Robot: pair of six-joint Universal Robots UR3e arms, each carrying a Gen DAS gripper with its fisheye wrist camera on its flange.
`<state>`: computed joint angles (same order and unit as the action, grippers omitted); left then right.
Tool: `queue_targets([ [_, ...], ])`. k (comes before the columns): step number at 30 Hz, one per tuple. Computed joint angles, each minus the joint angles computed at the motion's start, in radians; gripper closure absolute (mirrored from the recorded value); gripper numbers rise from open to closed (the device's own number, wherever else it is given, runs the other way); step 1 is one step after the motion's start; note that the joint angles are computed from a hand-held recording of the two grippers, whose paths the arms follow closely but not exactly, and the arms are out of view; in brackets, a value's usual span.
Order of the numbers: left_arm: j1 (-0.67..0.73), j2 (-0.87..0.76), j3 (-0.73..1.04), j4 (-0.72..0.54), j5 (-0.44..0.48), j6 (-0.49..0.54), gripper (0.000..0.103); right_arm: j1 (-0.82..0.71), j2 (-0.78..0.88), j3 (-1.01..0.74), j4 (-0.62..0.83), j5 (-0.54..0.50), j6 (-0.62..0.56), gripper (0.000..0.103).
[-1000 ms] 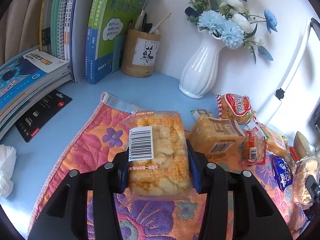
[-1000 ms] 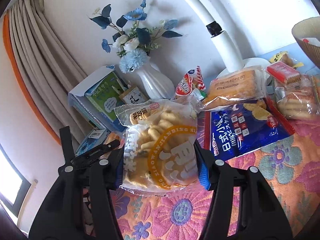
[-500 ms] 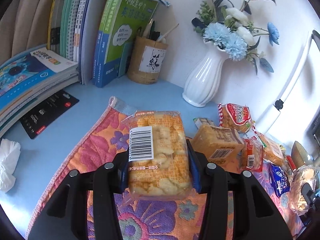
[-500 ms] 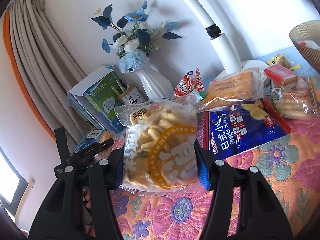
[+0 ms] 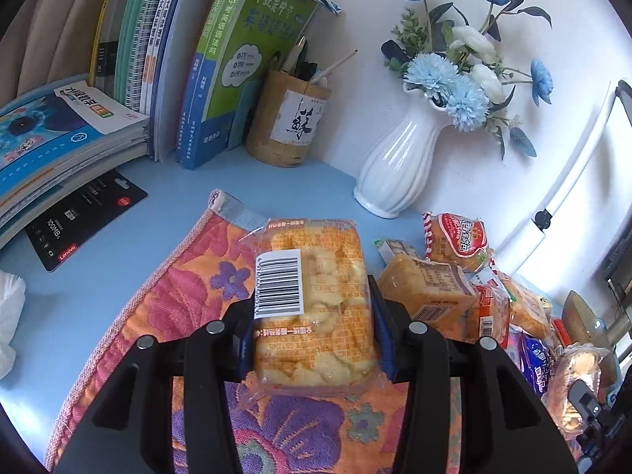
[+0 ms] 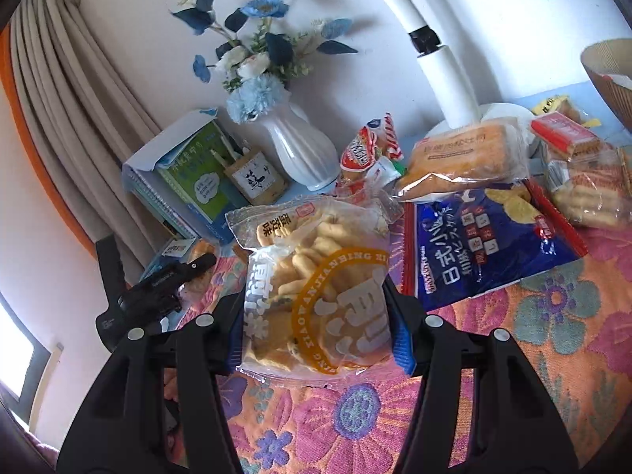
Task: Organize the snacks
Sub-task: 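Hold both bags raised and turn both tools toward the glass plate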
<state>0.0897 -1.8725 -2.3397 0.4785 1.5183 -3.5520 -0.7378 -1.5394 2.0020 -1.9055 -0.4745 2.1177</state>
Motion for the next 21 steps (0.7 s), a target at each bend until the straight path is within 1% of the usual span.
queue_targets([
  [2, 0.016, -0.003, -0.006, 0.015, -0.033, 0.004, 0.058, 0.025, 0.027, -0.038, 0.021, -0.027, -0.002, 0.045],
  [5, 0.026, -0.010, -0.021, 0.063, -0.062, 0.011, 0.058, 0.074, 0.009, -0.032, -0.039, -0.085, 0.011, 0.045],
  [8, 0.037, -0.016, -0.012, 0.057, -0.093, 0.024, 0.058, 0.110, 0.006, -0.029, -0.082, -0.126, 0.026, 0.045],
  [12, 0.056, -0.025, -0.019, 0.081, -0.127, 0.018, 0.058, 0.108, 0.011, -0.022, -0.101, -0.129, 0.048, 0.045],
  [15, 0.083, -0.026, -0.031, 0.095, -0.162, 0.008, 0.058, 0.117, 0.009, 0.008, -0.213, -0.144, 0.140, 0.045],
  [17, 0.112, -0.028, -0.058, 0.139, -0.196, -0.011, 0.058, 0.124, -0.007, 0.035, -0.281, -0.171, 0.181, 0.045],
  [19, 0.136, -0.030, -0.073, 0.155, -0.229, -0.023, 0.058, 0.138, -0.020, 0.052, -0.334, -0.200, 0.209, 0.045],
  [21, 0.137, -0.032, -0.070, 0.146, -0.235, -0.019, 0.058, 0.162, -0.016, 0.047, -0.356, -0.232, 0.220, 0.045],
])
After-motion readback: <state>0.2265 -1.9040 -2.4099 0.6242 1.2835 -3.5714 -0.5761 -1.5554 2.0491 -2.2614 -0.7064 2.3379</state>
